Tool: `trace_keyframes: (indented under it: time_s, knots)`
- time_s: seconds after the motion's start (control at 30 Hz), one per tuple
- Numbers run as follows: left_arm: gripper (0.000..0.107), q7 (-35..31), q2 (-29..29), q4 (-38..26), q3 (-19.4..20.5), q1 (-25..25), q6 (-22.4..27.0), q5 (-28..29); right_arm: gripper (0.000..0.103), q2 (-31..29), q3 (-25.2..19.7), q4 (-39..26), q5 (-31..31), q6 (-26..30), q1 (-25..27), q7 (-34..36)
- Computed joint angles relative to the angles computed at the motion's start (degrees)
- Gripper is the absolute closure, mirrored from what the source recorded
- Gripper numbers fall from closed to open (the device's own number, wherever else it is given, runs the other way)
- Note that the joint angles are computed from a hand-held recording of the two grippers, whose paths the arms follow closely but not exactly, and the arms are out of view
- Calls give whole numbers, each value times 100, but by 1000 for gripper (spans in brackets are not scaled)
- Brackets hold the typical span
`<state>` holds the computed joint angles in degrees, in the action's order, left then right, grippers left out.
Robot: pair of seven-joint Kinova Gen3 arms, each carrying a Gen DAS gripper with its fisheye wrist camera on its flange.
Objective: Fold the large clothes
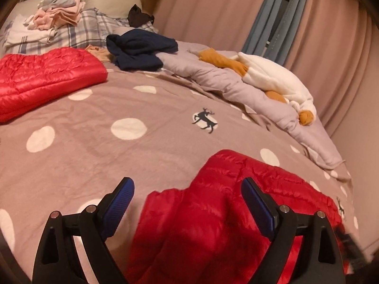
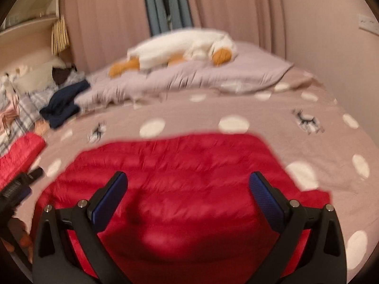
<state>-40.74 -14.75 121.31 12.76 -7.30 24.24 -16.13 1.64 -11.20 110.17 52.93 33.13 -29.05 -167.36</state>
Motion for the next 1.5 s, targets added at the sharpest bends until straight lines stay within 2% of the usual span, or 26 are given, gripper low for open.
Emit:
trace_keyframes:
  time_s: [0.1,0.17,0.23,0.3,0.37,0.43,0.5,0.6,0.7,0.73,0.8,0.9,0.97,1.07,1.13,1.2,1.27,1.33,1.37,1.43,1.5]
  knots:
    - [17,40,-111,15,-9,-56,41,11,0,659,-88,-378,-140,699,-142,467]
    - [17,42,-191,46,-4,-75,22,15,0,809,-529,-427,132,957,193,329]
    - [17,-65,-244,83,-38,-63,6,88,0,906,-1014,-324,502,914,616,-10]
    - [16,-454,-254,71,182,-378,48,430,0,1024,-1266,-292,831,1078,740,-311]
    - [16,-920,-250,41,517,-838,150,846,0,1224,-1373,-416,1036,1452,656,-370]
    - [16,-1386,-273,61,683,-1133,183,1236,0,1238,-1322,-443,1078,1505,579,-397]
    - [16,-1852,-312,99,664,-1245,203,1640,0,1060,-1367,-256,1239,1204,743,-621]
    - [16,-2532,-374,177,532,-1361,293,2332,0,549,-1576,177,1261,507,1262,-1084]
    - [16,-3096,-707,398,931,-2071,304,2947,1,-42,-1364,646,1285,-100,1365,-1670]
    - [16,-3293,-865,485,1070,-2337,278,3173,0,-175,-1375,738,1263,-176,1419,-1793]
    - [16,-3759,-1083,580,1059,-2609,392,3617,0,-587,-1684,1030,1137,-48,1759,-1982]
    - [17,-4357,-1131,686,614,-2546,639,4316,0,-983,-2162,1280,936,359,2271,-2186]
    - [17,-4653,-1184,721,636,-2932,1027,4782,0,-1339,-2012,1525,508,211,2476,-2126]
    - [17,-5085,-1520,854,886,-3728,1492,5396,0,-1678,-1269,1889,-191,-468,2404,-1751]
    - [17,-5502,-1667,924,928,-4076,1760,5862,0,-1844,-748,2161,-633,-934,2310,-1631]
    - [17,-5929,-1389,940,654,-4001,2134,6328,0,-1910,-218,2368,-839,-1400,2021,-1650]
    - [17,-6293,-858,975,123,-3544,2517,6794,0,-1882,313,2582,-1047,-1866,1584,-1953]
    - [17,-6672,-473,1060,-378,-3014,2717,7260,0,-1830,532,2752,-957,-2326,1419,-2213]
    - [17,-6905,-419,1154,-560,-2770,2677,7493,0,-1792,482,2787,-773,-2501,1494,-2291]
    - [17,-7371,-322,1272,-816,-2308,2509,7928,0,-1687,72,2816,-655,-2961,1898,-2471]
    - [17,-7837,42,1333,-1336,-1814,2713,8394,0,-1627,-341,2873,-869,-3427,2302,-2487]
